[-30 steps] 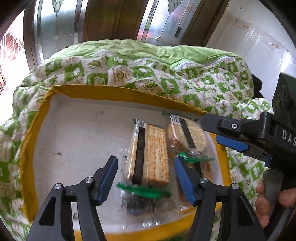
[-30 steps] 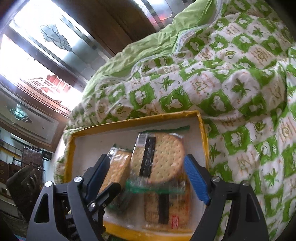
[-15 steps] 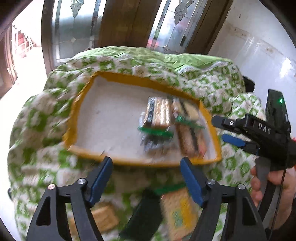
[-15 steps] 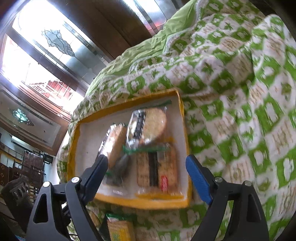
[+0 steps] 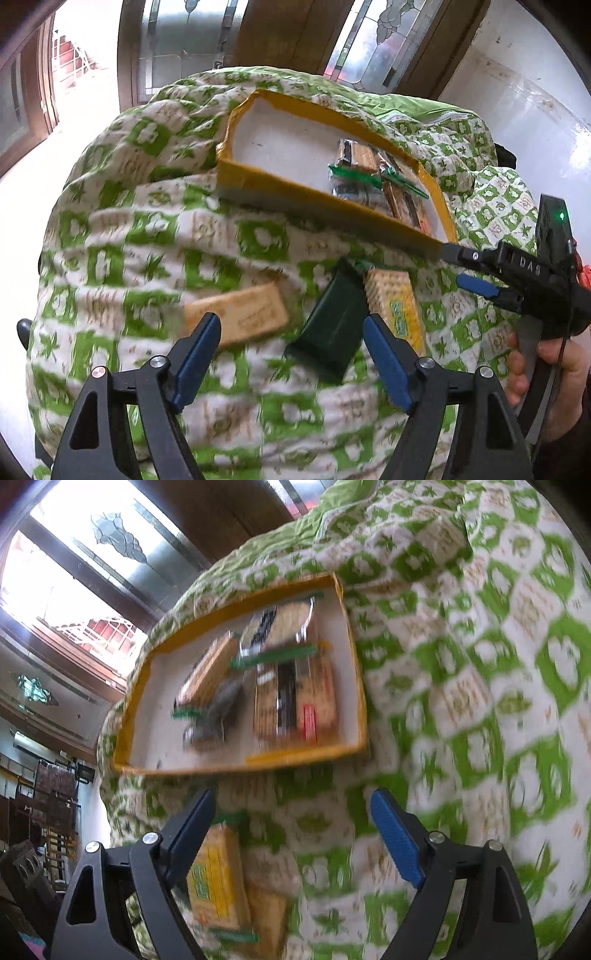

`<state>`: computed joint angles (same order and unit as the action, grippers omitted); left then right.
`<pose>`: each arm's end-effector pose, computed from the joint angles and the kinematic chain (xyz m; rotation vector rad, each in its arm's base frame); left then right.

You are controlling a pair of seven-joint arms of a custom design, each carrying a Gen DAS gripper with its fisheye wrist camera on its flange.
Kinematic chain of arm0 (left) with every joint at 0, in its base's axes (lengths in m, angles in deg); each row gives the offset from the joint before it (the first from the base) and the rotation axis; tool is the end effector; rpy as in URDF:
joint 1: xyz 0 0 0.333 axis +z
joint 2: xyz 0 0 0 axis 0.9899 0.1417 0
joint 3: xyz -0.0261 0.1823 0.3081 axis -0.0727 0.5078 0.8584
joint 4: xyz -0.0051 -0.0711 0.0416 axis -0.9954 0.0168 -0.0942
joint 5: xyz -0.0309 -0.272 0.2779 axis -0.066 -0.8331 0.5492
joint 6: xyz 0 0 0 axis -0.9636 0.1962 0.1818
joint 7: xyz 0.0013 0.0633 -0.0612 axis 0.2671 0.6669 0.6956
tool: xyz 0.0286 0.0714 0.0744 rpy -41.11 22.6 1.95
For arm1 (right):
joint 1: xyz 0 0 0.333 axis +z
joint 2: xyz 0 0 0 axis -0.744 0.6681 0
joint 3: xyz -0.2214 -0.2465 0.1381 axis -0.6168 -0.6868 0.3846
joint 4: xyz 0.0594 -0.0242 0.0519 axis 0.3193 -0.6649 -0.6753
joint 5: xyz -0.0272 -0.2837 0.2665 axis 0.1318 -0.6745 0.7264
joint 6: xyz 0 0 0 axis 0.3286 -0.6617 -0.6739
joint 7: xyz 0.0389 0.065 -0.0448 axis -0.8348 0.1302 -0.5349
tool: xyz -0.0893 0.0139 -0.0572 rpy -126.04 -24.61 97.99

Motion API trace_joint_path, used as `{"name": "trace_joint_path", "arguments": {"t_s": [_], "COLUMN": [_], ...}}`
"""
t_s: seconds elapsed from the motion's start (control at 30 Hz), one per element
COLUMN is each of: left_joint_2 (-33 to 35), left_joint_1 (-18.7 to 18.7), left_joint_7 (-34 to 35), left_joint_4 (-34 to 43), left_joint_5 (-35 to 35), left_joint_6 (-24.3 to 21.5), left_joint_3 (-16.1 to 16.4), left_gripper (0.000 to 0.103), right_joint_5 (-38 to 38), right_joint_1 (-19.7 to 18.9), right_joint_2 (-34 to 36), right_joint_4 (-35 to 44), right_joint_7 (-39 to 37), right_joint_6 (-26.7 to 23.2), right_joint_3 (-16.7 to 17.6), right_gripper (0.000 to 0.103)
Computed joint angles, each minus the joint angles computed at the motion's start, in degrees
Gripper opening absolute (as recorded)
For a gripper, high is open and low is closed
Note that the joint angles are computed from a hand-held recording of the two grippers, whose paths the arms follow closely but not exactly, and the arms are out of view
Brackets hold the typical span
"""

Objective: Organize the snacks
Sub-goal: 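Move right gripper to the yellow WEIDAN pack while left approaches the tan biscuit pack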

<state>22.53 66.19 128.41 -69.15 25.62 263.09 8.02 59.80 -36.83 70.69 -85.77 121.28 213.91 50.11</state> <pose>0.4112 -0.1472 0.3871 -2.1128 1.8088 -0.8449 0.5192 0.0916 0.3787 -1.7112 1.8384 0.0323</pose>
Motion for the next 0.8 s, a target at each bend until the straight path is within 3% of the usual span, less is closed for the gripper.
{"name": "trace_joint_path", "arguments": {"t_s": [0.8], "left_joint_2": [-4.9], "left_joint_1": [3.5], "left_joint_7": [-5.0], "left_joint_4": [-6.4], "left_joint_5": [5.6], "left_joint_6": [0.0], "left_joint_3": [-5.5], "left_gripper": [0.082], "right_joint_5": [2.1], "right_joint_1": [5.2], "right_joint_2": [-6.0], "right_joint_4": [-9.3], "right_joint_7": [-4.2], "right_joint_6": [2.9], "right_joint_3": [0.4], "right_gripper": [0.086]}}
